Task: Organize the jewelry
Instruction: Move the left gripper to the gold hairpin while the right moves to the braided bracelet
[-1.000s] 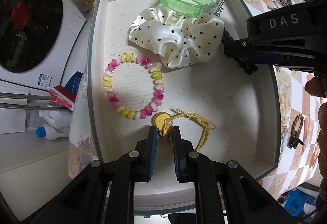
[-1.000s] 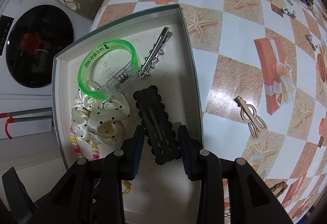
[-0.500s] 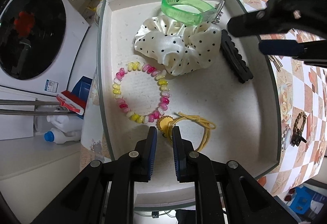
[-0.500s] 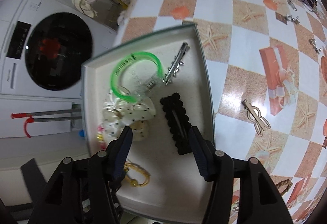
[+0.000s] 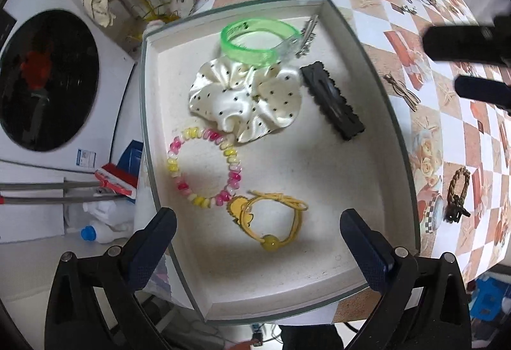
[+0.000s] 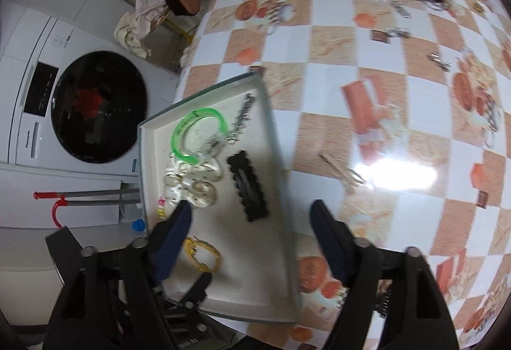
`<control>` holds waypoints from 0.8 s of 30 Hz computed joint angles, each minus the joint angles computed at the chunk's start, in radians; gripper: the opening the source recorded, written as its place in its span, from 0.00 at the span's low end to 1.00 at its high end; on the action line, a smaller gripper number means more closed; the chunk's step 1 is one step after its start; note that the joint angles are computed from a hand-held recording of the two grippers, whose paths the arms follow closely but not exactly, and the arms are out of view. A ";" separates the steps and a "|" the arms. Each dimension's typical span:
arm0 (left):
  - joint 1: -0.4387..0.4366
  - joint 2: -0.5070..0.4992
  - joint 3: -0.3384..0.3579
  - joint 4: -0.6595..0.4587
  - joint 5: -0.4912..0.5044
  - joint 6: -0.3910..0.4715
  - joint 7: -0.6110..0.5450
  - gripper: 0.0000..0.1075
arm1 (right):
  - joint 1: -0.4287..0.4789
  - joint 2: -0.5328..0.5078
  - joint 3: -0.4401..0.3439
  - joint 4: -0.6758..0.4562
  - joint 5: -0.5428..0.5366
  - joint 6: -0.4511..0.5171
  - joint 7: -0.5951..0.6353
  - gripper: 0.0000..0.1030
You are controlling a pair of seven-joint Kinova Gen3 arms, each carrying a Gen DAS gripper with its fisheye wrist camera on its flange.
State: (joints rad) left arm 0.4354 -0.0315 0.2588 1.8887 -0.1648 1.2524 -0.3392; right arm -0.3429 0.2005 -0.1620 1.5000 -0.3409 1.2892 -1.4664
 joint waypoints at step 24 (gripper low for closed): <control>0.054 0.214 -0.052 -0.367 -0.079 0.119 -0.417 0.96 | 0.099 -0.205 0.071 0.187 0.232 -0.123 -0.066 0.82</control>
